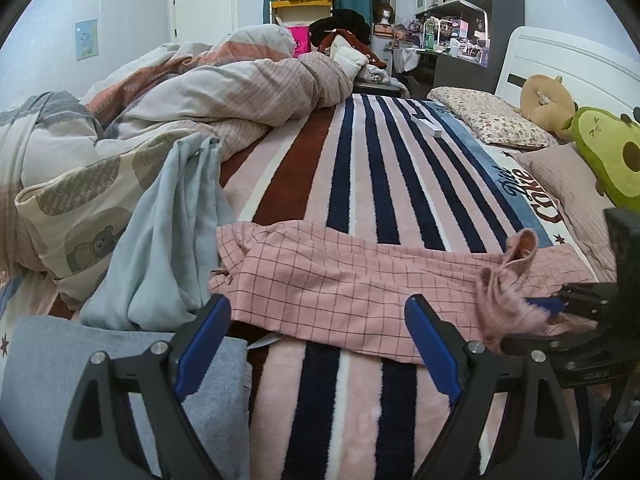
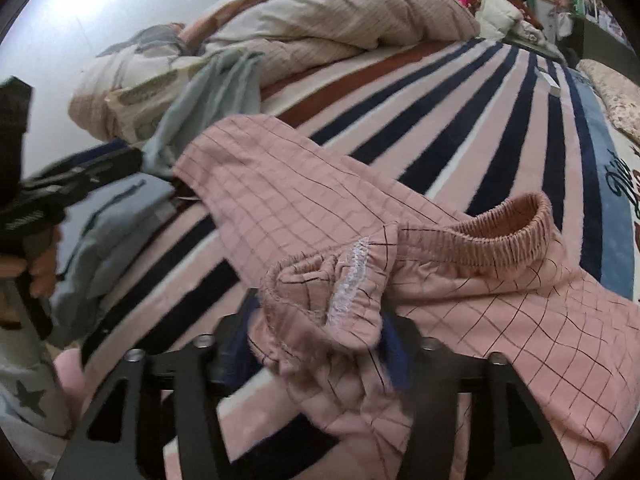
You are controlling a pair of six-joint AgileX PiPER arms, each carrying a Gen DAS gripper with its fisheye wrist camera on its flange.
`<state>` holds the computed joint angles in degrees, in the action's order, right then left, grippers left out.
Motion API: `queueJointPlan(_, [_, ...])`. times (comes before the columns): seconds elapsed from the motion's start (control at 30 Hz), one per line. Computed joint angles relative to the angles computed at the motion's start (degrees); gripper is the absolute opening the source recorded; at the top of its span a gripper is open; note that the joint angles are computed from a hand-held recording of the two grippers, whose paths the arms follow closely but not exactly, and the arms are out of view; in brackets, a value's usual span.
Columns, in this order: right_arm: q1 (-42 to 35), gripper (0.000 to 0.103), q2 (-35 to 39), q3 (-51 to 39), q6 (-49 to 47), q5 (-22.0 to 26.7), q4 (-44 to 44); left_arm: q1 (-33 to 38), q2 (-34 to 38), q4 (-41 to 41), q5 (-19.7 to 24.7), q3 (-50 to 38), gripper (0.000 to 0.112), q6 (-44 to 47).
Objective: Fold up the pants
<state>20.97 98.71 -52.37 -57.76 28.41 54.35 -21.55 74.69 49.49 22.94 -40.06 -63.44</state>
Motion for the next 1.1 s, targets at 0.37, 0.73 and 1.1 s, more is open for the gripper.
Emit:
queueJointPlan(0.37, [-16.2, 0.058, -19.8, 9.3, -0.7, 4.9, -3.8, -9.0, 6.4, -6.8, -2.1, -6.9, 0.087, 4.9])
queueJointPlan(0.73, [-39.2, 0.059, -20.3, 13.5, -12.7, 14.8, 0.9, -7.8, 24.5, -47.9, -11.3, -18.0, 0.074, 41.5])
queueJointPlan(1.1, [-44.3, 0.059, -13.9, 12.4, -19.4, 16.1, 4.8, -7.4, 33.4, -62.2, -9.7, -25.0, 0.014, 55.4])
